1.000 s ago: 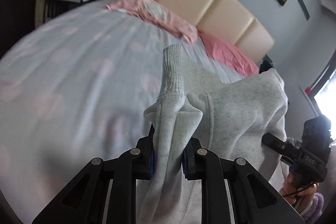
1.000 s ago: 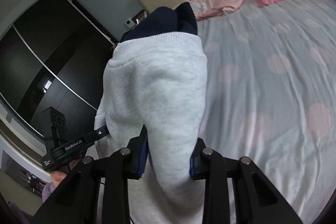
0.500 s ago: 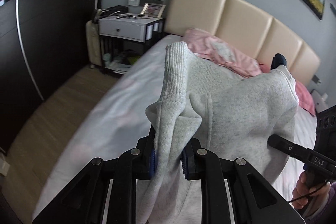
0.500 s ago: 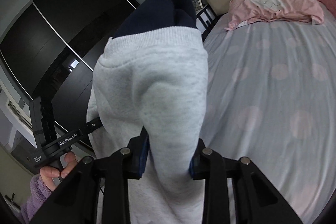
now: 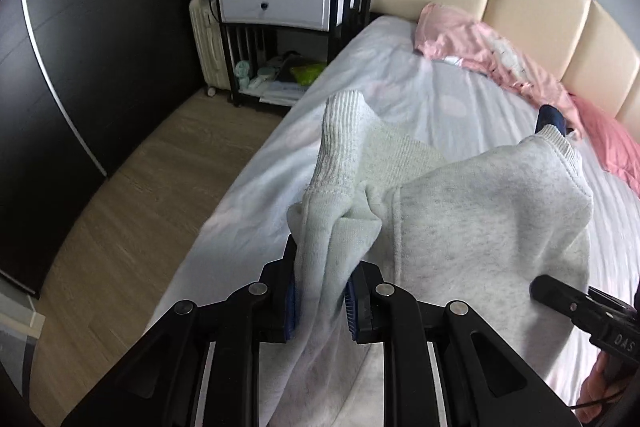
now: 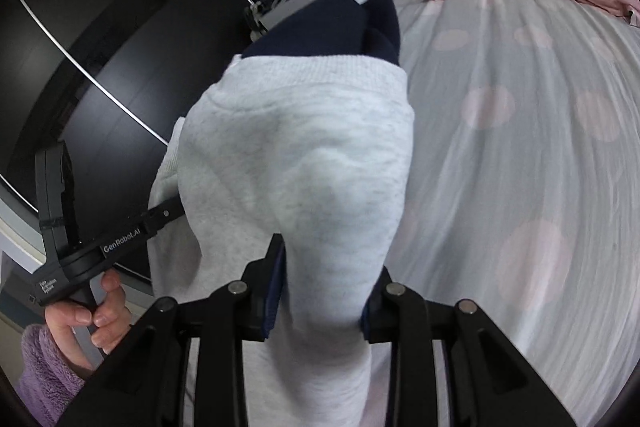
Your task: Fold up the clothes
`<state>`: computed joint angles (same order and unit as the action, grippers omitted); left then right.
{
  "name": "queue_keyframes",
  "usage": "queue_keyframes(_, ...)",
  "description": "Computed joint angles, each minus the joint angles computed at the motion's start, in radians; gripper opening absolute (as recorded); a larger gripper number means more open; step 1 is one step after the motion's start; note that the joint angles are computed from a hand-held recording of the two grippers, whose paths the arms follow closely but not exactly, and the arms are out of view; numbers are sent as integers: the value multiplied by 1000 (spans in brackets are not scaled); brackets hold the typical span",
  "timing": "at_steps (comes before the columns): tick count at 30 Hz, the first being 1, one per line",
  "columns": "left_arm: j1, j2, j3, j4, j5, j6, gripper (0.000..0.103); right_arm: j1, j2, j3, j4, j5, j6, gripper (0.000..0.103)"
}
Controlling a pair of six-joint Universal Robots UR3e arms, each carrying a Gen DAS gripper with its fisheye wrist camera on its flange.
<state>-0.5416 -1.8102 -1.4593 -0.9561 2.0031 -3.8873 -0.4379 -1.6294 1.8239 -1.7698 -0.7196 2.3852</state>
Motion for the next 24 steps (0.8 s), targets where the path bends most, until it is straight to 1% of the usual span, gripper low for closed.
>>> queue_keyframes(2,27,-38,-1,19,-19,18,21,31,66,-4,-93,-32,41,31)
queue_keyframes(5,21,-97,34,0,5,9,25,55,140,-3,-181,-70,104,35)
queue_keyframes(7,2,-127,69,-42,50,-8,30,58,168,-5,-217,-105,146,41)
queue_keyframes(8,-4,-136,77,-58,67,-17,31,59,178,-4,-236,-124,166,48)
queue_keyframes(9,-4,-129,72,-70,76,-30,34,53,174,7,-268,-146,178,53)
queue_keyframes(10,-4,-119,62,-80,82,-41,34,46,171,18,-299,-168,189,55)
queue_keyframes(12,-11,-67,23,-94,92,-54,34,9,157,30,-338,-177,183,56)
queue_keyframes(14,-34,-14,-3,-124,121,-67,34,-36,111,33,-295,-169,151,56)
queue_keyframes(15,-46,11,-10,-146,133,-76,34,-37,117,-3,-272,-165,154,56)
queue_keyframes(16,-61,37,-14,-170,143,-90,34,-58,85,2,-224,-165,114,55)
queue_keyframes(17,-78,64,-29,-174,148,-95,34,-57,53,-6,-181,-160,87,49)
queue_keyframes(18,-96,91,-41,-179,153,-101,34,-56,23,-17,-137,-154,60,40)
queue_keyframes(20,-142,130,-47,-214,169,-119,33,-54,-34,-43,-46,-144,5,34)
queue_keyframes(21,-165,137,-34,-249,175,-130,29,-54,-83,-30,5,-140,-39,32)
queue_keyframes(24,-227,151,2,-347,178,-160,29,-21,-197,-7,144,-175,-151,32)
